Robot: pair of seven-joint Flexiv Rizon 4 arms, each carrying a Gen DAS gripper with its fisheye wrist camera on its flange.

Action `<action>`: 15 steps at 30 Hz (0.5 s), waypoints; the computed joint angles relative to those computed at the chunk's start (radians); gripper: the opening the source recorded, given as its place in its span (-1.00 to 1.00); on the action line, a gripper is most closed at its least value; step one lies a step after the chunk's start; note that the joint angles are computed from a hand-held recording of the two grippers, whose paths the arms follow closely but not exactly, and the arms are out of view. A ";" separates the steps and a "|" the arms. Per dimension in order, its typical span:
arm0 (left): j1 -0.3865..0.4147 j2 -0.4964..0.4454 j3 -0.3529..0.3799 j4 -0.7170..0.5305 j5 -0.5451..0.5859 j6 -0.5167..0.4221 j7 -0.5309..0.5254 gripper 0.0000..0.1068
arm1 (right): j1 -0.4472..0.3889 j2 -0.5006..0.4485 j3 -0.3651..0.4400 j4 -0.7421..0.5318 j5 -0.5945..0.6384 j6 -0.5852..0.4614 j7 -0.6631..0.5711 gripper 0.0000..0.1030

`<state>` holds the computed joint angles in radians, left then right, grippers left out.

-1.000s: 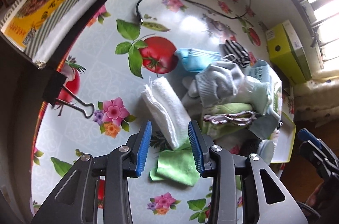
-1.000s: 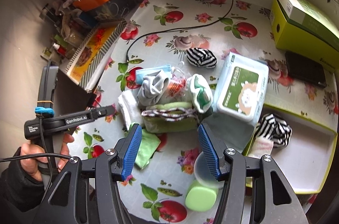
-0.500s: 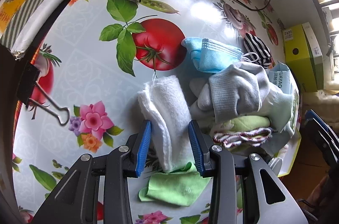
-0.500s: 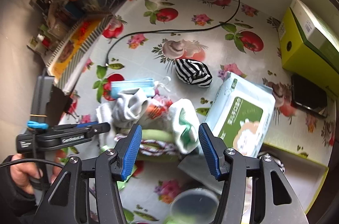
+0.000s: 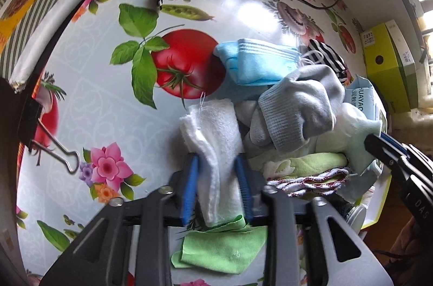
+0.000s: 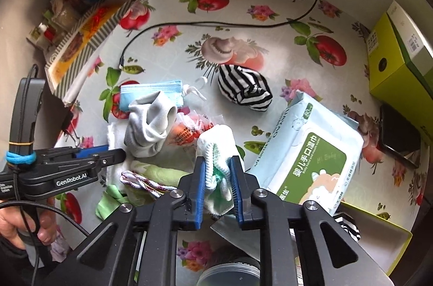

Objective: Organize soft objects
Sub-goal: 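Grasp the white towel with the left gripper while the right grasps a white sock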

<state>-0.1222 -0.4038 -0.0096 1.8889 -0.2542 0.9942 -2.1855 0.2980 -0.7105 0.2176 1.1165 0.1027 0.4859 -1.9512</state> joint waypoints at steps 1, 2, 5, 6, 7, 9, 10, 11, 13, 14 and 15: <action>-0.001 -0.002 0.001 -0.005 0.004 0.001 0.000 -0.60 | -0.005 0.004 0.002 0.001 0.007 0.006 0.001 -0.68; -0.003 0.002 0.004 -0.007 0.011 0.000 0.000 -0.67 | -0.009 0.009 0.005 0.002 0.014 0.011 0.001 -0.69; -0.009 0.017 0.016 -0.013 0.040 -0.001 -0.005 -0.72 | -0.025 0.028 0.013 0.009 0.040 0.031 -0.002 -0.69; -0.011 0.024 0.020 -0.013 0.050 0.001 -0.008 -0.76 | -0.030 0.034 0.015 0.011 0.049 0.034 -0.002 -0.69; -0.012 0.030 0.023 -0.014 0.058 -0.001 -0.012 -0.77 | -0.035 0.040 0.018 0.012 0.058 0.037 -0.002 -0.69; -0.016 0.045 0.032 -0.019 0.081 -0.007 -0.026 -1.00 | -0.046 0.056 0.022 0.021 0.077 0.046 -0.003 -0.69; -0.016 0.057 0.034 -0.015 0.088 -0.010 -0.029 -1.00 | -0.053 0.065 0.026 0.025 0.090 0.048 -0.004 -0.69; -0.019 0.067 0.038 -0.017 0.101 -0.010 -0.037 -1.00 | -0.060 0.073 0.029 0.029 0.102 0.050 -0.006 -0.69; -0.022 0.084 0.041 -0.021 0.124 -0.013 -0.047 -1.00 | -0.074 0.093 0.036 0.041 0.129 0.056 -0.011 -0.69; -0.025 0.091 0.043 -0.027 0.139 -0.015 -0.051 -1.00 | -0.081 0.104 0.037 0.049 0.141 0.060 -0.013 -0.69; -0.026 0.095 0.041 -0.029 0.146 -0.013 -0.053 -1.00 | -0.086 0.114 0.038 0.058 0.151 0.064 -0.016 -0.69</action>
